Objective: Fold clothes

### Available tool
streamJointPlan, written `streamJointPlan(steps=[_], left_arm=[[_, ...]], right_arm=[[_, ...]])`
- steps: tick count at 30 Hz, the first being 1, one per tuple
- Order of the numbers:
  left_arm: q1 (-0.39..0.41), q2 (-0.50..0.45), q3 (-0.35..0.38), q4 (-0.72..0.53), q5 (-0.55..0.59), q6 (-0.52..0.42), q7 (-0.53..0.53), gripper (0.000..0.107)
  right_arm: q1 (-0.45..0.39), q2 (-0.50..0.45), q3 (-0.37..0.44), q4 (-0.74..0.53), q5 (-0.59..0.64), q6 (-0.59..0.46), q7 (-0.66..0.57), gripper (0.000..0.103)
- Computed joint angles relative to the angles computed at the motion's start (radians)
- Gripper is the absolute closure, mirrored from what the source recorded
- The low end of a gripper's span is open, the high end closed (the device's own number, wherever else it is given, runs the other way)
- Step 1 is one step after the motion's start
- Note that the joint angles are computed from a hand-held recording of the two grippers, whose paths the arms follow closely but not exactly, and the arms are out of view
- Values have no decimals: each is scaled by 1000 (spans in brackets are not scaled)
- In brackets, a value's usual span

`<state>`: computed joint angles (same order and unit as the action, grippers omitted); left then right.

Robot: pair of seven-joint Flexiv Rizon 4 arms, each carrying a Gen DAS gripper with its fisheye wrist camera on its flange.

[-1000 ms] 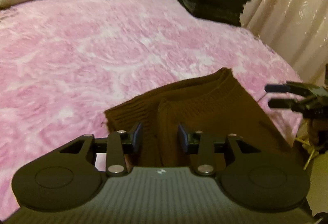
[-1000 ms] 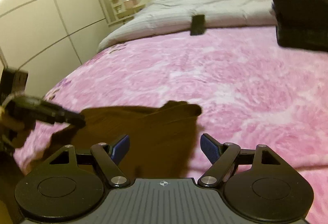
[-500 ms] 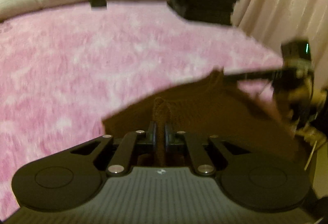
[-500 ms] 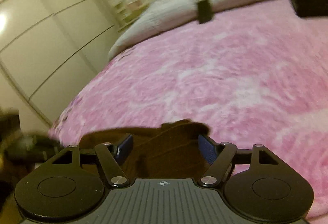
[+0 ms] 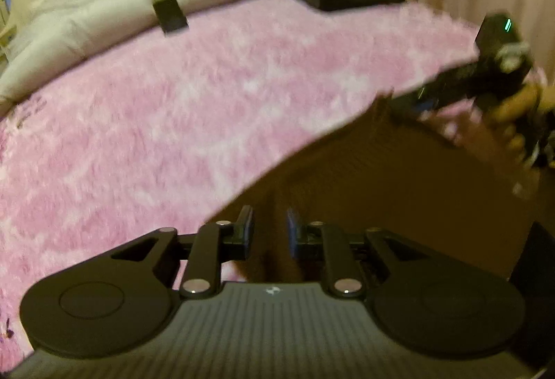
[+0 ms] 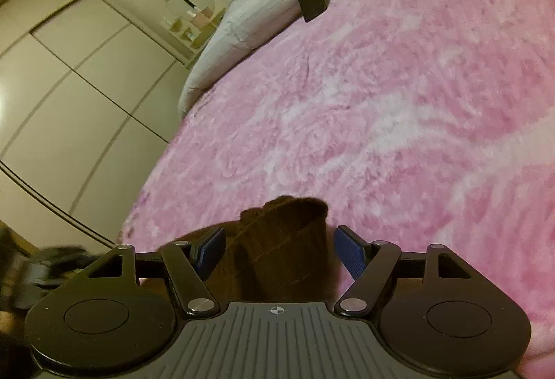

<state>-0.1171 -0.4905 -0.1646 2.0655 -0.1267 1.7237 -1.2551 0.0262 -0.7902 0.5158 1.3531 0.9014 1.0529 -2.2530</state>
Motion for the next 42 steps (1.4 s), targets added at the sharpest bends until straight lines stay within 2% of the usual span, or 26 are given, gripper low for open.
streamJointPlan(steps=[1,2,3,5,6,8,10,12,14,15,18,19,20,21,22,23,25,26,29,31,33,35,37,38,39,42], left_arm=[[46,-3,-67,1,2,10,4,92],[88,-17,-136,-6,10,7,15,92],[123,-34,-198,-15,18,3,27,92],[133,-83,-255,-52,29,-37,58,91],[133,-109,-279,-72,29,-58,78,91],[108,-137,-271,-83,18,-78,91,91],[82,-165,-263,-96,7,-98,103,92],[114,-165,-298,-73,-14,-84,100,92],[139,-170,-326,-60,-29,-72,89,92],[129,-170,-317,-60,-28,-64,85,92],[97,-170,-286,-67,-22,-44,68,92],[106,-172,-296,-62,-21,-35,61,92],[123,-172,-315,-52,-23,-27,49,92],[140,-171,-334,-42,-22,-19,35,92],[166,-172,-360,-33,-22,-12,20,92],[196,-175,-390,-23,-17,4,4,92],[246,-172,-430,5,-1,67,-48,91],[259,-160,-428,24,5,110,-83,91],[245,-109,-347,61,-6,165,-169,88],[219,-86,-273,62,-32,141,-207,85],[274,-93,-296,58,-2,86,-224,84],[342,-109,-349,60,35,56,-227,85],[413,-135,-422,70,78,54,-218,90],[433,-147,-445,73,88,56,-210,95],[425,-147,-435,73,108,70,-211,97],[367,-131,-358,97,128,138,-239,98]], right_arm=[[9,-2,-7,-5,-10,-2,8,51],[24,-3,-20,-9,-26,1,23,63],[42,-5,-34,-14,-47,6,41,66],[69,-11,-54,-21,-91,19,68,75],[78,-14,-58,-24,-113,28,69,75],[102,-14,-67,-18,-168,69,41,76],[150,-2,-90,13,-258,166,-17,76],[195,7,-109,50,-349,253,-78,80],[177,-4,-76,45,-390,236,-102,81],[166,-11,-59,39,-409,222,-110,80],[99,-10,15,42,-379,262,-84,80],[76,-9,40,42,-365,279,-73,78],[53,-4,64,51,-353,296,-70,76],[35,6,82,71,-347,307,-69,61],[19,17,98,93,-344,315,-67,40],[3,28,113,115,-339,323,-66,35],[-20,49,135,158,-341,314,-64,35],[-31,59,143,179,-340,306,-64,35],[-42,74,157,211,-328,276,-49,35],[-33,76,149,222,-322,258,-35,35],[5,76,112,232,-319,274,9,36],[19,64,101,220,-315,283,50,60],[22,52,110,208,-323,302,46,68],[21,46,114,204,-333,304,41,69],[19,41,118,200,-345,300,36,69],[15,32,124,196,-370,297,27,68]])
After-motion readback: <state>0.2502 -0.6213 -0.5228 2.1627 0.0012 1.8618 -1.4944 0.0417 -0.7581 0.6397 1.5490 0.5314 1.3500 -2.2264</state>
